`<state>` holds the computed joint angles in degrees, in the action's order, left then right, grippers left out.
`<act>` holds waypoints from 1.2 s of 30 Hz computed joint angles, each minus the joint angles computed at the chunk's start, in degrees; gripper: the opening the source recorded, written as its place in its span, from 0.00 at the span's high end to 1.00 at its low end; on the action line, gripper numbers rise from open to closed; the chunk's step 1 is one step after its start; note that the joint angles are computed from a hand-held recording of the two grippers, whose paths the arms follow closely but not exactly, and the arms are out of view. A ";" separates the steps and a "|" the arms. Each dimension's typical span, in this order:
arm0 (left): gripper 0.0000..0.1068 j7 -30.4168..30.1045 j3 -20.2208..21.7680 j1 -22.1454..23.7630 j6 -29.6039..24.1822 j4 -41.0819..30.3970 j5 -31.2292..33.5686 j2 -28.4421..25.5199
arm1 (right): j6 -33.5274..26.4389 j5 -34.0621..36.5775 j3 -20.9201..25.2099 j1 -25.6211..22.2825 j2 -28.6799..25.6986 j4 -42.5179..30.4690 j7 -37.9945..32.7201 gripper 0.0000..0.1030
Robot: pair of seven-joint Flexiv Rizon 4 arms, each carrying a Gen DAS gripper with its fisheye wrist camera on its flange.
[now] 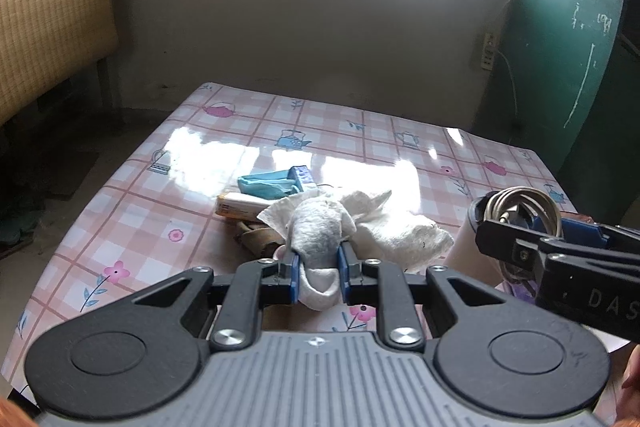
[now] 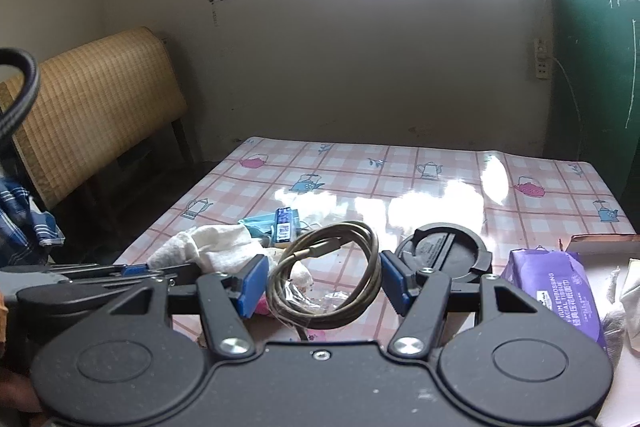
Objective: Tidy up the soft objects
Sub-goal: 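Carry the white cloth and grey cable with both tools to the box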
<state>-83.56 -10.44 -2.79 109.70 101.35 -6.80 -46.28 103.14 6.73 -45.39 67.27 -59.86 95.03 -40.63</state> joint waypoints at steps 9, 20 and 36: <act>0.80 0.94 -1.16 -0.59 -1.00 -1.56 0.69 -0.71 | 0.42 1.14 -1.41 0.82 0.40 1.94 -0.16 0.29; 0.80 2.22 -2.95 -0.73 -1.81 -3.38 1.57 -1.63 | 0.63 2.29 -2.62 1.31 0.57 3.73 -0.10 0.29; 0.80 4.58 -5.67 -1.31 -3.23 -6.52 2.52 -3.47 | 0.85 4.25 -5.24 2.34 0.40 7.03 0.95 0.29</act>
